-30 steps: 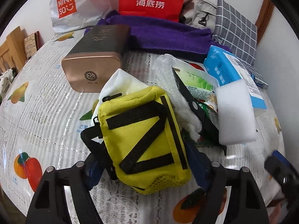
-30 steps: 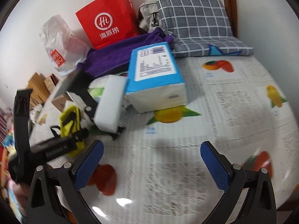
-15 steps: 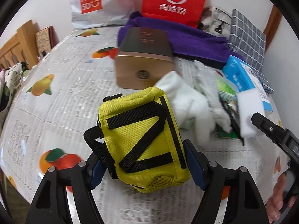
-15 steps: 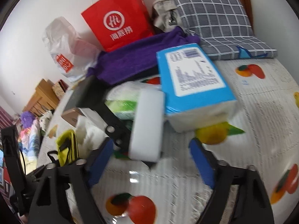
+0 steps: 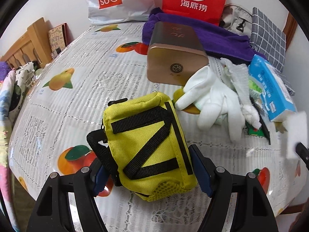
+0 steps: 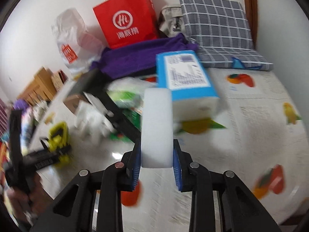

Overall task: Organize soft objects
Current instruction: 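Carry the pouch with the left gripper onto the purple towel while the right gripper sets the sponge beside it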

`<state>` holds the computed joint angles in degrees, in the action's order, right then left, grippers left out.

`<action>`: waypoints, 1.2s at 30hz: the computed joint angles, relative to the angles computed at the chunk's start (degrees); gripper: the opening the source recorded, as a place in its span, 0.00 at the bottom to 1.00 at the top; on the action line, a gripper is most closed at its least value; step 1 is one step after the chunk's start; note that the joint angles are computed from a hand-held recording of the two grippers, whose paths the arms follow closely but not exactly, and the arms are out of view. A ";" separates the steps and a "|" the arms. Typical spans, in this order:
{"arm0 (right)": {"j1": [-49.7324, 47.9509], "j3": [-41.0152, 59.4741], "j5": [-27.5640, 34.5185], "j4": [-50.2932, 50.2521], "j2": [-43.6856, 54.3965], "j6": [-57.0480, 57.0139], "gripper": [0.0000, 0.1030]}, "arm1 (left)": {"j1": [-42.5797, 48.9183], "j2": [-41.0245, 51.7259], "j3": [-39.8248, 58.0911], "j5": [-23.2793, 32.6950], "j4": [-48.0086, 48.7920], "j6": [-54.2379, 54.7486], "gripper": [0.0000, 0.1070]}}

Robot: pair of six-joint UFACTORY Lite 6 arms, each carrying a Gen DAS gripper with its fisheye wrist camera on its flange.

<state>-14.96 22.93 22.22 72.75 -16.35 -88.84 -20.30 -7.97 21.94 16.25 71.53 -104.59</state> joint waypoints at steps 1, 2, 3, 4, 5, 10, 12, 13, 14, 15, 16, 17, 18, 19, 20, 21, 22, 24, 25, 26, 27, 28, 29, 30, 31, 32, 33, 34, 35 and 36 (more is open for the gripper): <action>-0.36 -0.90 -2.49 -1.67 -1.09 0.65 0.28 | -0.14 1.03 0.38 0.13 0.62 -0.60 0.70; -0.56 -1.34 -4.00 -3.38 -1.34 1.18 0.28 | -0.33 1.87 0.71 0.21 0.84 -0.87 0.71; -0.94 -1.28 -4.59 -4.13 -0.54 0.53 0.28 | -0.56 2.46 0.90 0.49 1.78 -1.85 0.71; -1.58 -1.05 -4.72 -3.67 1.04 -1.09 0.28 | -0.80 2.73 1.01 0.88 2.37 -2.49 0.72; -1.83 -0.60 -5.06 -2.65 2.93 -2.46 0.28 | -0.82 2.78 0.93 0.96 2.35 -2.50 0.73; -5.06 0.11 -2.44 9.82 9.08 -15.98 0.29 | -1.14 4.36 1.40 1.27 6.23 -6.75 0.72; -6.16 0.21 -0.50 8.38 8.85 -15.96 0.29 | -0.83 3.34 1.19 0.71 5.46 -5.56 0.65; -6.07 0.24 -0.34 7.48 8.18 -15.09 0.29 | -0.14 2.46 1.23 -0.30 2.89 -2.36 0.64; -6.64 -0.19 0.11 6.69 7.11 -14.66 0.29 | 0.70 1.02 1.15 -1.43 -1.11 2.27 0.63; -7.41 -0.16 1.28 4.66 5.82 -12.98 0.29 | 0.68 0.16 1.44 -1.36 -4.21 5.35 0.63; -8.33 -0.46 2.52 1.88 4.26 -10.72 0.29 | 0.30 -1.05 1.66 -0.54 -7.64 8.74 0.63; -8.79 -0.13 3.60 -0.20 3.38 -8.73 0.29 | -0.60 -2.21 2.12 1.08 -10.85 11.78 0.63; -9.25 0.34 4.78 -2.35 2.31 -6.59 0.29 | -1.46 -2.81 2.48 2.23 -12.30 12.94 0.63; -9.51 0.59 5.66 -4.33 1.01 -4.45 0.29 | -2.13 -4.02 2.99 3.61 -15.00 15.71 0.63; -9.70 0.71 6.25 -5.14 0.23 -3.51 0.29 | -2.31 -5.01 3.26 4.28 -16.86 17.70 0.63; -10.17 1.38 7.64 -6.88 -0.85 -1.62 0.29 | -2.62 -6.55 3.58 5.15 -19.57 20.52 0.63; -10.41 2.10 8.54 -7.92 -1.17 -0.49 0.29 | -2.38 -7.59 4.02 5.60 -21.93 23.36 0.63; -10.52 3.91 10.09 -10.50 -2.22 2.80 0.29 | -2.39 -9.44 5.18 6.98 -25.70 27.86 0.63; -10.74 4.54 10.66 -11.13 -2.86 3.64 0.29 | -2.41 -10.06 5.66 7.61 -26.70 29.10 0.63; -11.10 5.37 11.62 -11.65 -3.90 4.46 0.29 | -2.41 -10.45 6.48 8.53 -28.03 30.66 0.63; -11.36 6.45 12.49 -12.34 -4.40 5.38 0.29 | -2.19 -10.52 7.69 9.41 -29.29 32.38 0.63; -11.28 7.36 12.98 -12.83 -4.64 6.22 0.29 | -2.15 -10.71 8.45 9.86 -29.55 33.19 0.63; -11.15 8.36 13.45 -13.05 -4.73 6.88 0.29 | -2.03 -10.71 9.40 10.27 -29.99 34.40 0.63; -10.94 9.27 13.86 -13.09 -4.82 7.44 0.29 | -1.89 -10.57 10.15 10.55 -30.36 35.18 0.63; -10.37 10.69 14.10 -13.13 -4.41 8.26 0.29 | -1.42 -10.44 11.20 10.79 -31.03 36.42 0.63; -9.94 11.73 14.08 -13.33 -3.68 8.81 0.29 | -0.78 -10.20 12.09 10.70 -31.71 37.72 0.63; -8.91 13.31 13.83 -13.72 -2.62 9.98 0.29 | -0.24 -9.92 13.19 10.59 -32.44 39.17 0.63; -8.15 14.23 13.57 -13.83 -1.92 10.57 0.29 | 0.34 -9.73 14.03 10.34 -33.32 40.69 0.63; -6.93 15.54 13.04 -14.15 -0.87 11.47 0.29 | 1.23 -9.45 15.10 9.99 -34.84 42.95 0.63; -6.28 16.23 12.72 -14.45 -0.39 12.05 0.29 | 2.21 -8.97 16.32 9.61 -36.45 45.28 0.63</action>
